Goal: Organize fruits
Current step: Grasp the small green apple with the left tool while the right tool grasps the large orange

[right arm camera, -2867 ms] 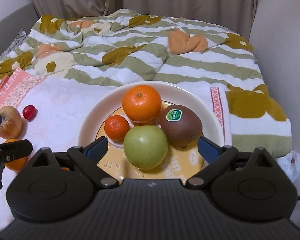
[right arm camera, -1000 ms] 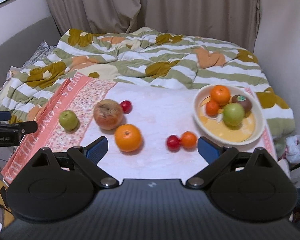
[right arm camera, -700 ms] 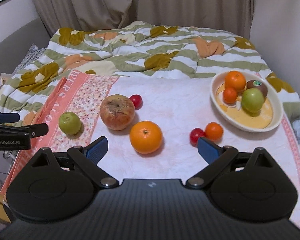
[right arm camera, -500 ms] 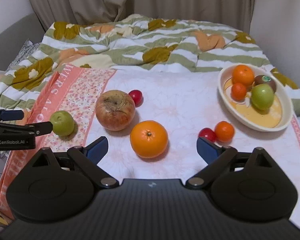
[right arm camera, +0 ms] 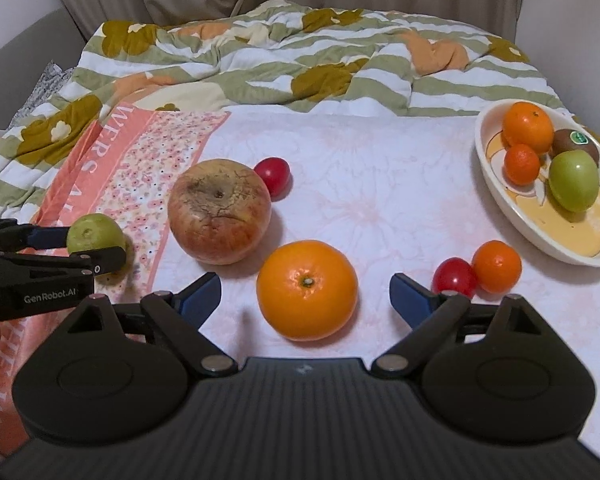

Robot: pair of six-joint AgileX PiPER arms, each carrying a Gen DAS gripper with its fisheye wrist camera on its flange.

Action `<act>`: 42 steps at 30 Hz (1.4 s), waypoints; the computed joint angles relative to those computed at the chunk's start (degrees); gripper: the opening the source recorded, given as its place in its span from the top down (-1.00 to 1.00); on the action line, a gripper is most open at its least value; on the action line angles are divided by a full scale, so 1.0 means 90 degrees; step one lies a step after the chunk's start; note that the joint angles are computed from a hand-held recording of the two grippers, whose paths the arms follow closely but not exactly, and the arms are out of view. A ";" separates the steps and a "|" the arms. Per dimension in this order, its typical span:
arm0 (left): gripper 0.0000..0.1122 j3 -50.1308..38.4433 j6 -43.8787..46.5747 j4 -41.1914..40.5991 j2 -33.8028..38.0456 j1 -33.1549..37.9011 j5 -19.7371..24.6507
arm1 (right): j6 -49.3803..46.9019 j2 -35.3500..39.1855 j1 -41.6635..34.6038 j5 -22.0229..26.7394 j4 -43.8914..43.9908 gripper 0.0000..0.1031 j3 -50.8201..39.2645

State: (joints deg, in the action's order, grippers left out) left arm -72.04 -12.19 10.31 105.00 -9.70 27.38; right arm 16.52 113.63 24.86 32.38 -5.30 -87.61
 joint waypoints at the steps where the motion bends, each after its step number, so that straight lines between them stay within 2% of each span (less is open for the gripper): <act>1: -0.05 0.0022 -0.0059 0.0056 0.0001 -0.0018 -0.0030 | -0.0023 0.0027 -0.0005 0.0020 0.0002 -1.00 -0.0029; 8: -0.04 0.0123 0.0110 -0.0159 -0.0066 0.0060 -0.0128 | -0.0155 0.0221 -0.0030 0.0201 0.0029 -0.87 -0.0269; 20: -0.04 0.0398 -0.0282 0.0025 -0.0285 0.0015 -0.0229 | -0.0220 0.0519 0.0006 0.0360 -0.0106 -0.70 -0.0558; 23: -0.04 0.0471 -0.0364 0.0072 -0.0370 -0.0001 -0.0255 | -0.0226 0.0560 0.0022 0.0371 -0.0140 -0.57 -0.0571; 24: -0.04 0.0487 -0.0375 0.0064 -0.0406 -0.0005 -0.0251 | -0.0326 0.0564 0.0009 0.0344 -0.0042 -0.46 -0.0555; 31: -0.04 0.0633 -0.0534 0.0052 -0.0718 -0.0062 -0.0242 | -0.0397 0.0489 0.0066 0.0380 -0.0041 -0.46 -0.0494; 42: -0.04 0.0851 -0.0946 0.0340 -0.1311 -0.0219 -0.0131 | -0.0193 -0.0247 0.0142 0.0234 -0.0108 -0.45 0.0231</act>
